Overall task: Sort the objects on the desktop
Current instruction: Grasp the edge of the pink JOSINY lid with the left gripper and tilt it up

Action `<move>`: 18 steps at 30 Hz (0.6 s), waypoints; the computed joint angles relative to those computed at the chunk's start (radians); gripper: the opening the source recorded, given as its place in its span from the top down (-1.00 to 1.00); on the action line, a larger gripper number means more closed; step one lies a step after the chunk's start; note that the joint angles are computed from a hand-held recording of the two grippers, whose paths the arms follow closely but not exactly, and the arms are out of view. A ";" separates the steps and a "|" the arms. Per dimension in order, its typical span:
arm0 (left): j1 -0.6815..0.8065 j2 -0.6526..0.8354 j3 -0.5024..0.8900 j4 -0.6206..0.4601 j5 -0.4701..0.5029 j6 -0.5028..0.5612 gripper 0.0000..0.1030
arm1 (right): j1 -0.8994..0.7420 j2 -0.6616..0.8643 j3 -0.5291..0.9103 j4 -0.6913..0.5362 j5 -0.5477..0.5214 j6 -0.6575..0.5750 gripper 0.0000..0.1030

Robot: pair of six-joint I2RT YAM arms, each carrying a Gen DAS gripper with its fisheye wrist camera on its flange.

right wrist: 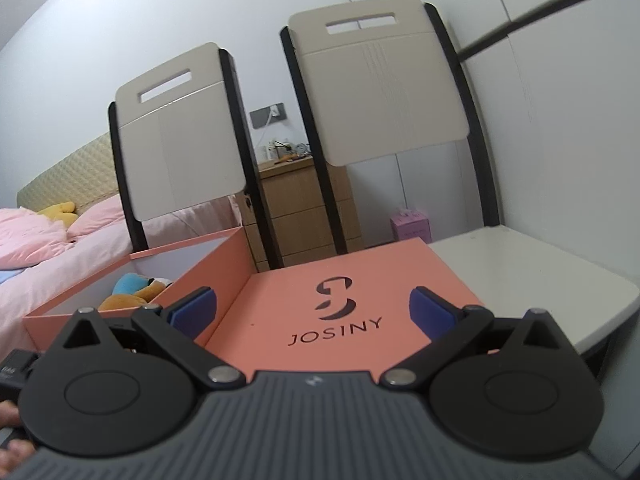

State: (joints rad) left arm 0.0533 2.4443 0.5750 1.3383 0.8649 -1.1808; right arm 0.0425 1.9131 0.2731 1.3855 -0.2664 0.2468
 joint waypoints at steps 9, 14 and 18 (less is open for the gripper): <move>-0.003 -0.001 0.022 -0.007 -0.083 -0.020 -0.52 | 0.026 0.015 0.002 0.005 0.016 0.015 -1.00; -0.040 0.041 0.098 0.001 -0.100 -0.074 -0.51 | 0.020 0.022 0.017 -0.002 -0.030 0.026 -1.00; -0.059 0.047 0.137 -0.045 -0.102 -0.064 -0.24 | 0.013 0.016 0.026 -0.016 -0.073 0.036 -1.00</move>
State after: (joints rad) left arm -0.0054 2.4908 0.7116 1.2930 0.7634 -1.2450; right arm 0.0558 1.9295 0.2988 1.3690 -0.3392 0.2830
